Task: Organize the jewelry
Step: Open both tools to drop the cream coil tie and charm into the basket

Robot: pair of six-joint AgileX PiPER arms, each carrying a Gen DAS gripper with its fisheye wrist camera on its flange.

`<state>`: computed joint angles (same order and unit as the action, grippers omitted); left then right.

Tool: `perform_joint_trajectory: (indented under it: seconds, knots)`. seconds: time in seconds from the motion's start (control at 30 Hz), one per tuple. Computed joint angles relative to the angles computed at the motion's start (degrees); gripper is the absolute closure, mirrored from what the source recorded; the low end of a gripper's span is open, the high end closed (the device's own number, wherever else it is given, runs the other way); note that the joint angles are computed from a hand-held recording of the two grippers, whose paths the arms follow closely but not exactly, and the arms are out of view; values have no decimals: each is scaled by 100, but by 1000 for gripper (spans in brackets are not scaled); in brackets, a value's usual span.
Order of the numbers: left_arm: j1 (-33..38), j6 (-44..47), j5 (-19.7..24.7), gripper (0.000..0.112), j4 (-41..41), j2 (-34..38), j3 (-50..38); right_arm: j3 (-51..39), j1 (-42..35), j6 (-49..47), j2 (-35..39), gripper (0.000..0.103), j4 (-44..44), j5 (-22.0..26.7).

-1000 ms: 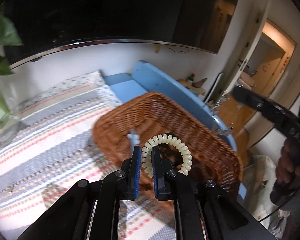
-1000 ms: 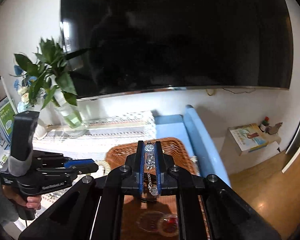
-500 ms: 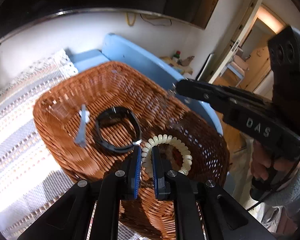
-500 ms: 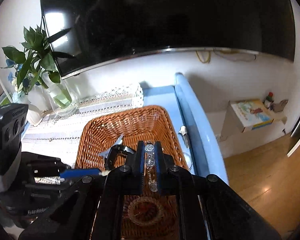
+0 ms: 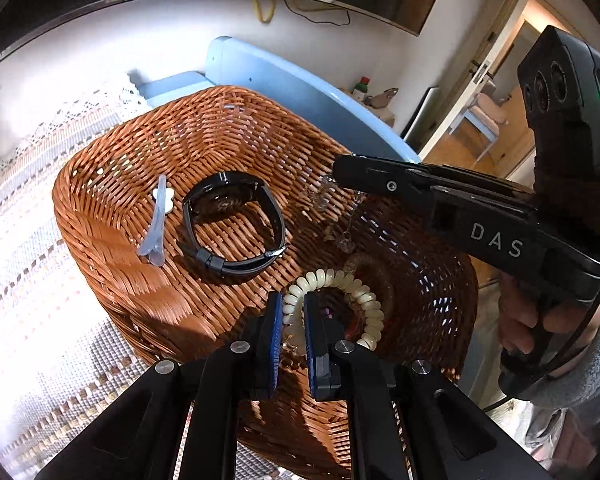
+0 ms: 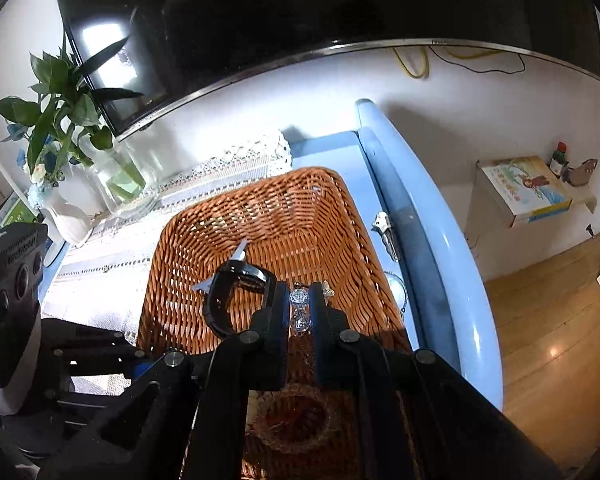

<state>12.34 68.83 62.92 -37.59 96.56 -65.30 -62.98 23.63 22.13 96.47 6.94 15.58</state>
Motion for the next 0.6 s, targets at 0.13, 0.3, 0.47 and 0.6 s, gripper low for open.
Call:
perform_joint_trajectory:
  seconds: [0.13, 0.3, 0.47, 0.6]
  knots:
    - [34, -6, 1, 102, 27, 8, 30, 50, 17, 192, 18, 92, -117, -7]
    - [16, -137, -32, 102, 6, 108, -10, 93, -2, 6, 33, 92, 190, -40]
    - [8, -125, -26, 102, 3, 169, -48, 66, 40, 31, 110, 92, 311, -50]
    - [-52, -199, -85, 102, 29, 171, -39, 37, 77, 74, 174, 92, 313, -22]
